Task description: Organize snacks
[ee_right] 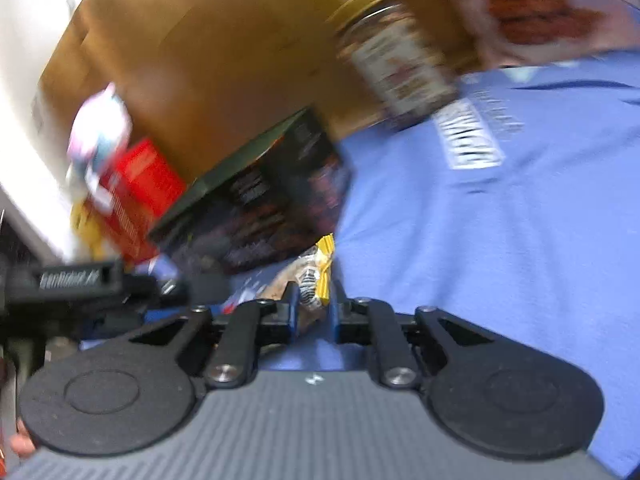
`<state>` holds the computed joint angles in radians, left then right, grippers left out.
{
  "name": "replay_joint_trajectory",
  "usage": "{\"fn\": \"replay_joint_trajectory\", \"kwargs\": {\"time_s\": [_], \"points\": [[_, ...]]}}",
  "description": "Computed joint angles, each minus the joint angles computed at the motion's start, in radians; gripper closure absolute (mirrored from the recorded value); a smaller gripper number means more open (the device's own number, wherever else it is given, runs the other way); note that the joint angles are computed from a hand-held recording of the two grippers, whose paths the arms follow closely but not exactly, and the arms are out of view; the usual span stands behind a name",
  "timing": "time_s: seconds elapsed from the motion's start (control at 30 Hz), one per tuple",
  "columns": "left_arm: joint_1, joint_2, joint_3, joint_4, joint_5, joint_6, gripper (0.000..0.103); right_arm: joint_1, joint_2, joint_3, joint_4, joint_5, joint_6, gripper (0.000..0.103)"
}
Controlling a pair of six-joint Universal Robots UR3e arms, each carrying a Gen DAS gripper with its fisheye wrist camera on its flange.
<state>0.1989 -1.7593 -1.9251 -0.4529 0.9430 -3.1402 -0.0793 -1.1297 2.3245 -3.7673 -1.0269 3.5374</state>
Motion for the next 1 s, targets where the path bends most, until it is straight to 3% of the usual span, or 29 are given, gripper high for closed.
{"fn": "replay_joint_trajectory", "kwargs": {"time_s": [0.2,0.33,0.37,0.47,0.5,0.67,0.83,1.0], "points": [[0.014,0.011,-0.03,-0.084,-0.121,0.005,0.04,-0.281,0.091,0.217,-0.279,0.34,0.327,0.09],[0.015,0.001,-0.071,-0.107,-0.184,-0.007,0.04,-0.355,0.261,0.276,-0.479,0.475,0.507,0.091],[0.019,0.008,-0.094,-0.078,-0.189,-0.019,0.042,-0.355,0.268,0.277,-0.497,0.483,0.541,0.091],[0.035,0.019,-0.106,-0.088,-0.196,-0.028,0.064,-0.352,0.28,0.271,-0.533,0.523,0.621,0.091],[0.049,0.026,-0.103,-0.113,-0.216,-0.011,0.066,-0.354,0.256,0.27,-0.511,0.536,0.628,0.091],[0.125,0.113,-0.102,-0.169,-0.275,0.081,0.066,-0.247,0.081,0.204,-0.364,0.44,0.582,0.091],[0.173,0.136,-0.015,-0.164,-0.267,0.119,0.066,-0.062,-0.067,-0.001,-0.127,0.24,0.456,0.091],[0.158,0.0,0.189,-0.133,-0.205,0.08,0.066,0.1,0.034,-0.367,0.096,0.066,0.356,0.091]]}}
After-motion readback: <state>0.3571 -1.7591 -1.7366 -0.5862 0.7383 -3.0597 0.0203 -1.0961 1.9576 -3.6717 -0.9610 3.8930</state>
